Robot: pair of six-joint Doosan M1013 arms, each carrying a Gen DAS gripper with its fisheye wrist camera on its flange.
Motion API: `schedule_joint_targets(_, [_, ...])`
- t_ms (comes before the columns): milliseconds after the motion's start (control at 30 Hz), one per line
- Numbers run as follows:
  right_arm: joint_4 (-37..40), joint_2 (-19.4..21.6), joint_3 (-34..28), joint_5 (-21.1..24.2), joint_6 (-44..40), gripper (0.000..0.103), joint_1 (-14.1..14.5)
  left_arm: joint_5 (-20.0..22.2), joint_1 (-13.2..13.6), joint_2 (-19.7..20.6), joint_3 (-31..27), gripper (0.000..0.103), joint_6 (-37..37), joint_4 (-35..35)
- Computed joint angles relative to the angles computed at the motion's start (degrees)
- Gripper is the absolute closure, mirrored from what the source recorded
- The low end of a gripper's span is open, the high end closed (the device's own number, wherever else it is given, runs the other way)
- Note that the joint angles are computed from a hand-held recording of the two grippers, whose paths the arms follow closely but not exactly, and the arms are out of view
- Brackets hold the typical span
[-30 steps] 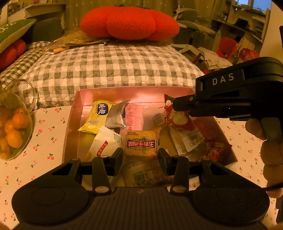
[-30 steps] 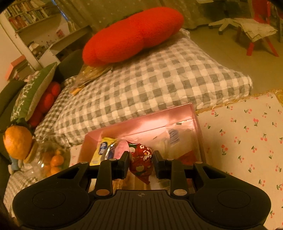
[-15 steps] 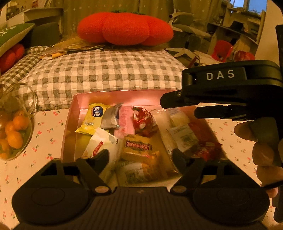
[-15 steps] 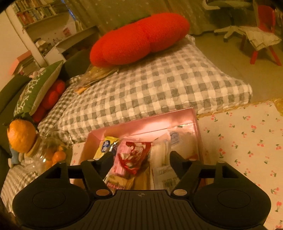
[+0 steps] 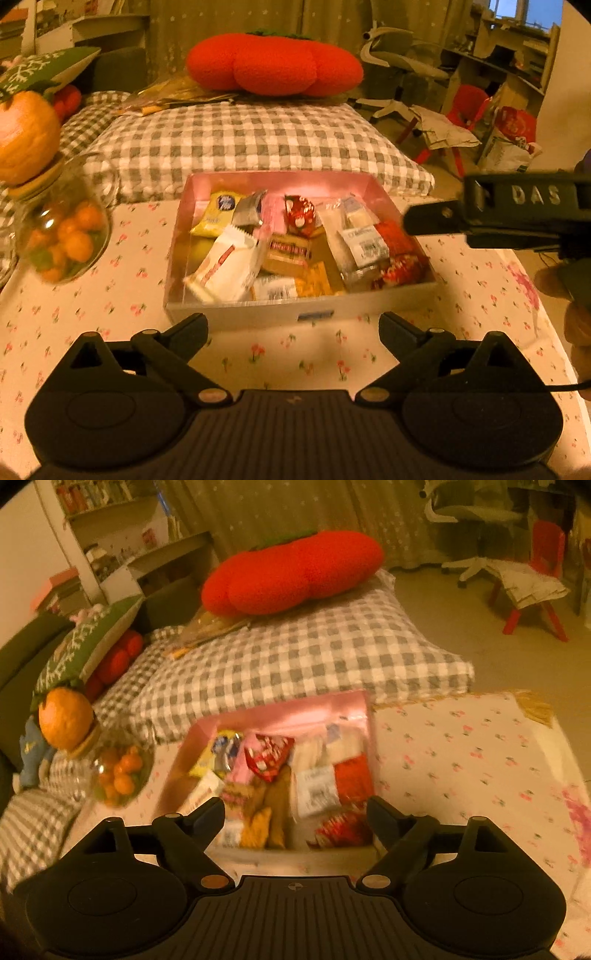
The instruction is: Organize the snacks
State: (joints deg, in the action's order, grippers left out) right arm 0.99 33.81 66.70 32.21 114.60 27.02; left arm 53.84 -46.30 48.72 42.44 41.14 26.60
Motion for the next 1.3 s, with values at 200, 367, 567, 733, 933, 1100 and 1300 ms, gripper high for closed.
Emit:
schedule_joint_targets(200, [-7.5,-2.5,3.0,2.0,4.4,0.015,1.5,3.2,-1.0,-1.0,1.0,0.001,-2.0,1.8])
schedule_joint_targets(367, [-12.3,-4.1,5.2,3.0,7.8,0.014,2.8,6.1,-1.7,-1.6,1.7,0.001,-4.4,3.3])
schedule_joint_targets(567, [-20.1,-4.6,6.5,5.2,13.0,0.014,4.6,9.2,-2.3,-2.2,2.4,0.000,-7.1,5.4])
schedule_joint_targets(733, [-18.9,-4.6,6.5,6.5,13.5,0.014,4.8,11.3,-2.5,-2.4,2.7,0.000,-9.4,7.1])
schedule_joint_targets(933, [-22.1,-4.1,6.1,7.5,14.8,0.014,5.5,12.9,-2.5,-2.3,2.4,0.000,-11.0,7.0])
schedule_joint_targets(1100, [-22.6,-3.9,6.0,8.2,14.2,0.014,5.8,13.3,-2.6,-2.3,2.5,0.000,-11.2,6.4])
schedule_joint_targets(1300, [-21.9,-3.9,6.1,8.3,13.1,0.014,6.0,13.3,-2.6,-2.3,2.4,0.000,-10.0,5.9])
